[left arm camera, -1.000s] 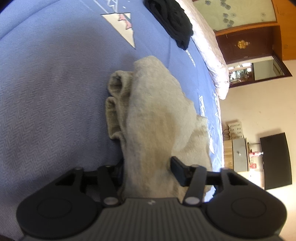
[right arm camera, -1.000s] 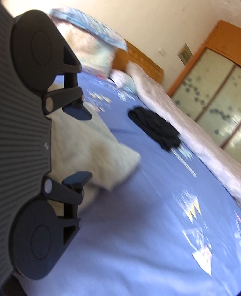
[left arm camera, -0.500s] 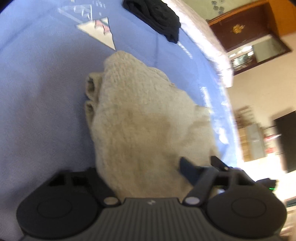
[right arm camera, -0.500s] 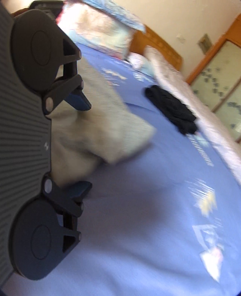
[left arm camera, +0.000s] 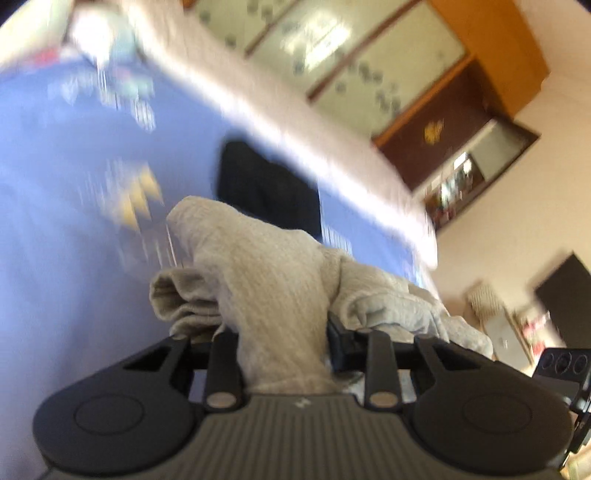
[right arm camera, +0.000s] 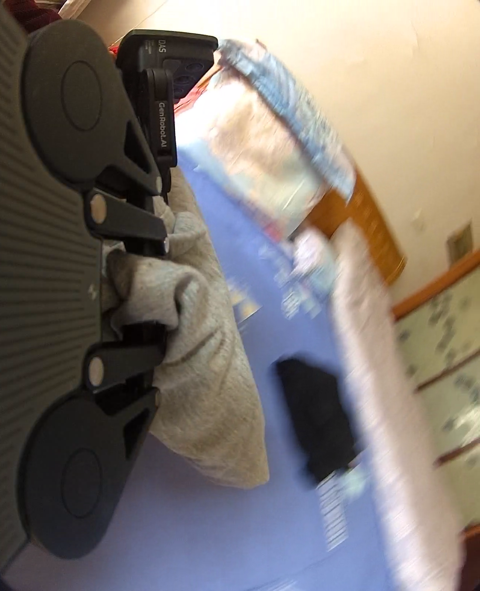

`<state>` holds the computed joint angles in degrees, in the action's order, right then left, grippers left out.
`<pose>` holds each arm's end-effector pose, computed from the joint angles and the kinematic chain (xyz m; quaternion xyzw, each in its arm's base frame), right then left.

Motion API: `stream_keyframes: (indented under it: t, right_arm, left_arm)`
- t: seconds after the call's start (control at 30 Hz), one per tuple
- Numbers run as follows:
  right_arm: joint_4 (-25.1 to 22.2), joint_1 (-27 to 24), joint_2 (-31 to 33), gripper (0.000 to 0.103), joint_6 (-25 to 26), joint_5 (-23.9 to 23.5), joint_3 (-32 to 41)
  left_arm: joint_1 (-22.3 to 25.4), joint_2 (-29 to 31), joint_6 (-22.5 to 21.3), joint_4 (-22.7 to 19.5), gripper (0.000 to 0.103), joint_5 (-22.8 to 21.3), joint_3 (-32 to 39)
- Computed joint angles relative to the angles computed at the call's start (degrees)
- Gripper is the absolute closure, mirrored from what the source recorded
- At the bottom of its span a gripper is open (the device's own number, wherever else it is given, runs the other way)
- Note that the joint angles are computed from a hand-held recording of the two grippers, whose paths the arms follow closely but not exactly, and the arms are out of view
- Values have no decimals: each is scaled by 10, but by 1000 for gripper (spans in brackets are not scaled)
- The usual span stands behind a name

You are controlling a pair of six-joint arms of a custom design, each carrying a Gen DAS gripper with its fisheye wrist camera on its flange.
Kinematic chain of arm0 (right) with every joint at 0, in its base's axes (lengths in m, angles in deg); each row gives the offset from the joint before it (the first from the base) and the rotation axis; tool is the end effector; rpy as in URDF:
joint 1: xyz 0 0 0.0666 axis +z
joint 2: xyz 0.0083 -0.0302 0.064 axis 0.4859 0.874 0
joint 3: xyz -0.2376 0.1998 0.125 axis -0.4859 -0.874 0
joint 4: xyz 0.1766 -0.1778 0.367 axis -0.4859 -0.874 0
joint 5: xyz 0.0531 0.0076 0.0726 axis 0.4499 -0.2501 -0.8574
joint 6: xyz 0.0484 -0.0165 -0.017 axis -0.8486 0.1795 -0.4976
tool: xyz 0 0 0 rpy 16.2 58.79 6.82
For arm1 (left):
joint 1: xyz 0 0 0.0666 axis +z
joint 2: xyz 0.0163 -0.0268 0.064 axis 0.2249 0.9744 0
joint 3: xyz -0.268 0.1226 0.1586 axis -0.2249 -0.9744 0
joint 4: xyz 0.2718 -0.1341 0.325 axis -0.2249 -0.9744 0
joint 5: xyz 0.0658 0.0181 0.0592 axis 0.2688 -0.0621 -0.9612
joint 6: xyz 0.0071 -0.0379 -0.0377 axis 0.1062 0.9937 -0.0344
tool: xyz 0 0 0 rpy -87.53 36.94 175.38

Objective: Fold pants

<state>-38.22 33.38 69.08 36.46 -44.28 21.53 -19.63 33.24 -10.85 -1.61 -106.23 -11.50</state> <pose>0.5125 0.0689 0.4545 -0.3077 0.7844 0.4348 0.3178 0.3424 -0.2028 0.3907 -0.2856 0.8064 -0.2230 0.4674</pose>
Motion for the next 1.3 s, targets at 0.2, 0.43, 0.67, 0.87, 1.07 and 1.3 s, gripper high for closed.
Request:
stream_keyframes:
  t: [0.2,0.43,0.67,0.87,1.07,1.3]
  right_arm:
    - [204,115,63,83,-151,42,70]
    - [259,204,173,69,-174,135,109]
    - [129,207,263,42,-233,207,146]
    - [117,149,145,42,-172,181,45]
    - [10,89,9,42,-3,161,-61]
    - [-99,0,-98,34,99,153,-138]
  left_arm:
    - [124,-50,-109,-12,75,3,14]
    - [256,19,-99,-12,59,12,-32]
    - [255,73,4,-99,53,-38,-34]
    - [156,59,110,-246,48,-149,12]
    - [28,80,198,-348,48,-171,51]
    - [-103,181,298,-469,38,-191,149]
